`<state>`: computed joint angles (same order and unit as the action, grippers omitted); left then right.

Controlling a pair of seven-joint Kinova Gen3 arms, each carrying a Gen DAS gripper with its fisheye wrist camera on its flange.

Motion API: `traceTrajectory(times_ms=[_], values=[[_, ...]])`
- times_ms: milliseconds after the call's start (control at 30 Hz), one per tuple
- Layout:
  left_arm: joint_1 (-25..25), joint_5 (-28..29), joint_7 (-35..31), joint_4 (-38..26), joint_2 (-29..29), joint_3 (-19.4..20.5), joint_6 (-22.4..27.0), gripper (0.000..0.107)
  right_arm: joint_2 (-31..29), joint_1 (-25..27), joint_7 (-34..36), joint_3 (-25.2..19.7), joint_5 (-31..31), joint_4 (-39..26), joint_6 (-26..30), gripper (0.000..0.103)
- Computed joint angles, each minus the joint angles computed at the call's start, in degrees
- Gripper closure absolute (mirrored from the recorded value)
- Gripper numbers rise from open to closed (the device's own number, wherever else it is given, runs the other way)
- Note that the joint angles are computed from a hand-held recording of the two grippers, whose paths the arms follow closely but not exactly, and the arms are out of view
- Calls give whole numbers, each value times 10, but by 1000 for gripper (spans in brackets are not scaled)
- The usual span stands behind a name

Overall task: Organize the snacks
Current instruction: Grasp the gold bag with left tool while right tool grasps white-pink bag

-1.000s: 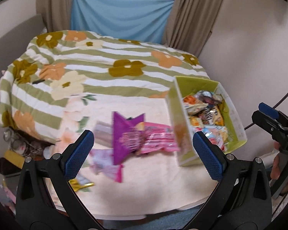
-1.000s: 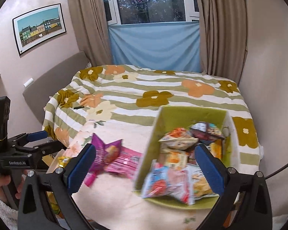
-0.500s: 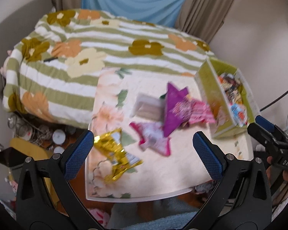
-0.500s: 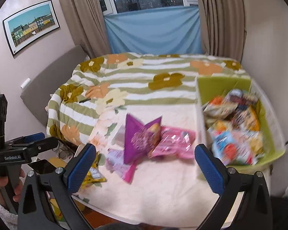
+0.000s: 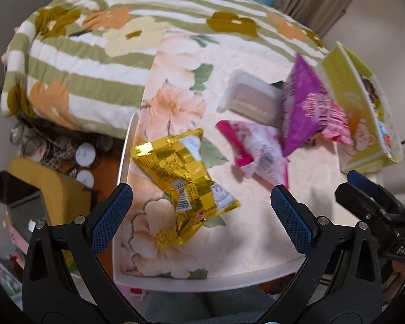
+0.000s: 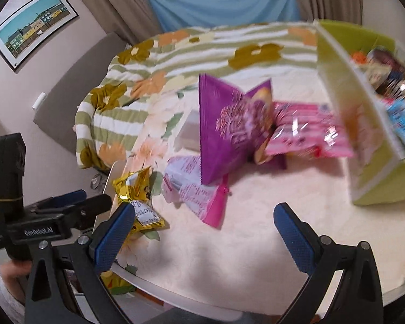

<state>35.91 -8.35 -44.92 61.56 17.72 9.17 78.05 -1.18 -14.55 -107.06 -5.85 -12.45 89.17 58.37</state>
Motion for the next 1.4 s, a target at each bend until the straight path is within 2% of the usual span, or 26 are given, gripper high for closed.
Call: traceTrajectory(times_ms=[67, 200, 367, 433, 500, 733, 1067, 1267, 1367, 1400], values=[[-2, 3, 3, 11, 8, -1, -9, 10, 15, -1, 1, 0, -8, 1, -1, 1], [-16, 27, -3, 18, 27, -2, -18, 28, 37, 5, -7, 3, -37, 8, -14, 1], [-19, 40, 3, 16, 46, -6, -26, 32, 54, 14, -18, 5, -64, 11, -19, 1], [-21, 44, -2, 13, 54, -6, -22, 48, 63, 16, -17, 5, -67, 5, -14, 1], [-22, 47, -4, 11, 61, -7, -14, 52, 72, 14, -20, 3, -64, -2, -11, 1], [-21, 41, -19, 22, 58, -11, -11, 58, 100, 10, -28, -2, -59, -23, -12, 1], [-31, 42, -16, 35, 45, -12, -18, 60, 136, -17, -57, -6, -5, -55, -15, 1], [-34, 43, -15, 40, 37, -11, -21, 60, 136, -38, -86, -4, 38, -52, -19, 9], [-36, 43, -15, 44, 32, -10, -25, 60, 133, -46, -85, -7, 58, -51, -14, 21], [-36, 43, -15, 45, 30, -10, -26, 60, 130, -44, -79, -8, 54, -47, -16, 29]])
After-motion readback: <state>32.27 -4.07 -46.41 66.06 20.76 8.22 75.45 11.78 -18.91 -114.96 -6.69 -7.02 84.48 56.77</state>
